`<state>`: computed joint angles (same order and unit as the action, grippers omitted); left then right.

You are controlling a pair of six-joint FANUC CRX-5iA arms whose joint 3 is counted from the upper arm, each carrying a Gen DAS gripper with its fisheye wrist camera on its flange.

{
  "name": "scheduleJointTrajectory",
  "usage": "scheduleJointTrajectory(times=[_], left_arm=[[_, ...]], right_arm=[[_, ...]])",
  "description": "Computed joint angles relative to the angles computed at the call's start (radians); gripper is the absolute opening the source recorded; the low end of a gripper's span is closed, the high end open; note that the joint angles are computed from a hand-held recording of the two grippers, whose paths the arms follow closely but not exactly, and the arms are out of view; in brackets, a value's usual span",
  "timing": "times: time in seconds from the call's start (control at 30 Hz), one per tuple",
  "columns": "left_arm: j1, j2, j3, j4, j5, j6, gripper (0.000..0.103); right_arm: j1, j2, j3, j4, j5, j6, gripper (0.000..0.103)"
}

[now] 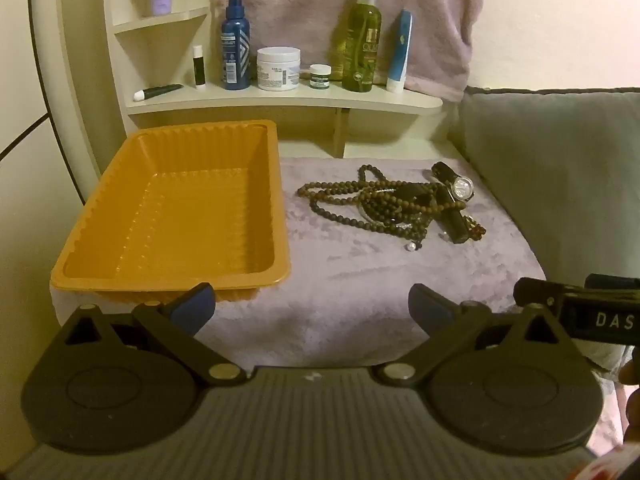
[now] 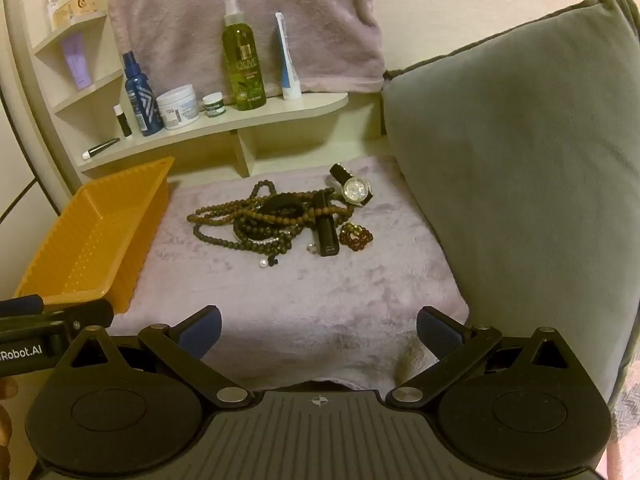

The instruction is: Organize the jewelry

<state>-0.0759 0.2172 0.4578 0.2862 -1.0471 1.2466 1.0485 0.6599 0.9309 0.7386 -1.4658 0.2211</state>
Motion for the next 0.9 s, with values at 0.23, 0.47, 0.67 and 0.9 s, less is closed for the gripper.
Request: scheduleJointTrajectory(times=[0.23, 0.47, 0.67, 0.9], left_arm=[[-0.009, -0.010, -0.021, -0.015, 0.031, 0.011, 0.102], [-0.004, -0.011, -0.028, -0.004, 0.034, 0.002, 0.102], [-0.001, -0.007, -0.017, 0.006, 0.020, -0.008, 0.102], [-0.003, -0.006, -0.015, 0.004, 0.019, -0.006, 0.102]], right_arm=[[0.001, 0.005, 0.008, 0.003, -0.006, 0.005, 0.103], [0.001, 0.005, 0.007, 0.002, -0.006, 0.005, 0.103], [0.000, 0.002, 0.002, 0.003, -0.004, 0.003, 0.103], [-0.002, -0.006, -0.011, 0.003, 0.002, 0.000, 0.103]])
